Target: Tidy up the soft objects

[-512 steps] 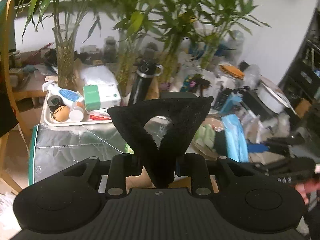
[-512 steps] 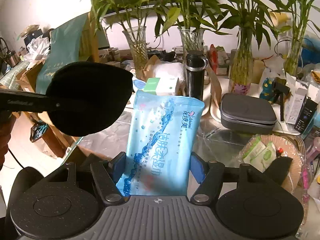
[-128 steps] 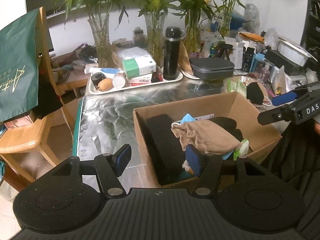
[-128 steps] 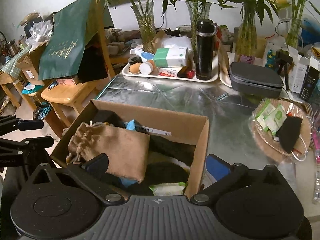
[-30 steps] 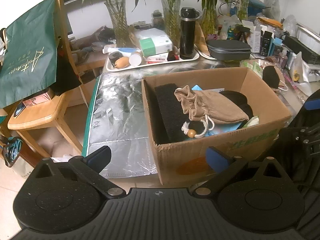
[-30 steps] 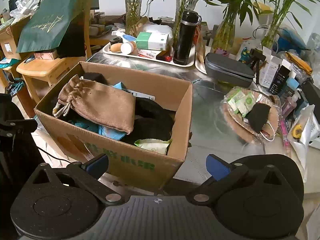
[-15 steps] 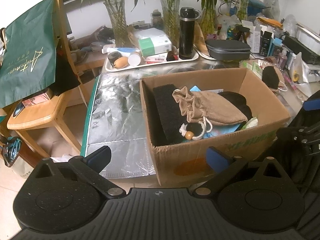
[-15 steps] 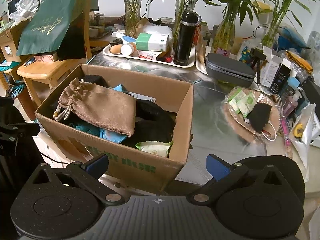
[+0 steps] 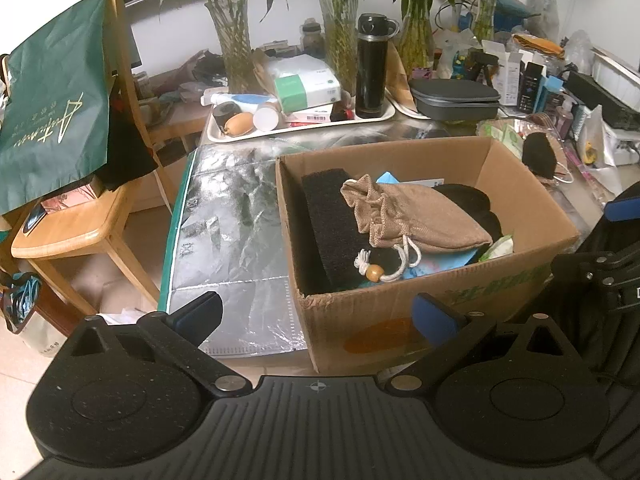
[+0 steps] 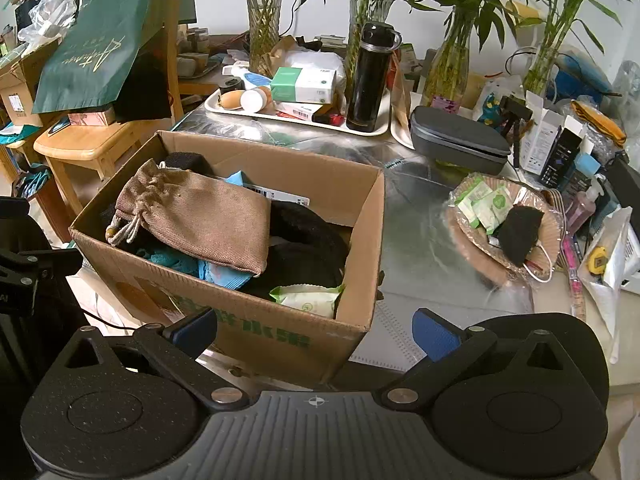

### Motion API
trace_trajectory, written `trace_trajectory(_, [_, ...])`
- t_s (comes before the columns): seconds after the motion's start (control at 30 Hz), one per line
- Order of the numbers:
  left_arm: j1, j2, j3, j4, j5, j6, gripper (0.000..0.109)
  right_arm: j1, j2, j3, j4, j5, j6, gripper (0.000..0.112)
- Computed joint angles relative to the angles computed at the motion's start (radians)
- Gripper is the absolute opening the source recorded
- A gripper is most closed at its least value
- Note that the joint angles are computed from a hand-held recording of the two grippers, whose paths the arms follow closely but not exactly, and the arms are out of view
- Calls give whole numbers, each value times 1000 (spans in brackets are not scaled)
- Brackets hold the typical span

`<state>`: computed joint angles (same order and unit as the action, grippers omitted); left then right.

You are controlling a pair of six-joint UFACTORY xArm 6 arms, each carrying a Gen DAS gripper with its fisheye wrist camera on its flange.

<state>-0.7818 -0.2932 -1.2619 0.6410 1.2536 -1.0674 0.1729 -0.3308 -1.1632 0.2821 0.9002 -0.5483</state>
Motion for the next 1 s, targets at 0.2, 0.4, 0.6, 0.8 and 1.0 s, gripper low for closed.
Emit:
trace_trajectory(0.2, [0, 1, -2, -1, 4, 1, 103, -1, 3, -3, 2, 2, -4, 103])
trace_trajectory(0.4, [-2, 4, -1, -3, 5, -4, 103, 2, 2, -2, 2, 2, -2, 103])
trace_trajectory(0.6, [-4, 3, 3, -4, 5, -7, 103, 2, 3, -3, 2, 3, -1, 103])
trace_trajectory(0.8, [-1, 2, 5, -7, 2, -6, 103, 2, 4, -4, 3, 4, 1, 103])
trace_trajectory(1.0, [6, -22, 33, -6, -34, -27, 103, 8, -1, 5, -3, 1, 19, 103])
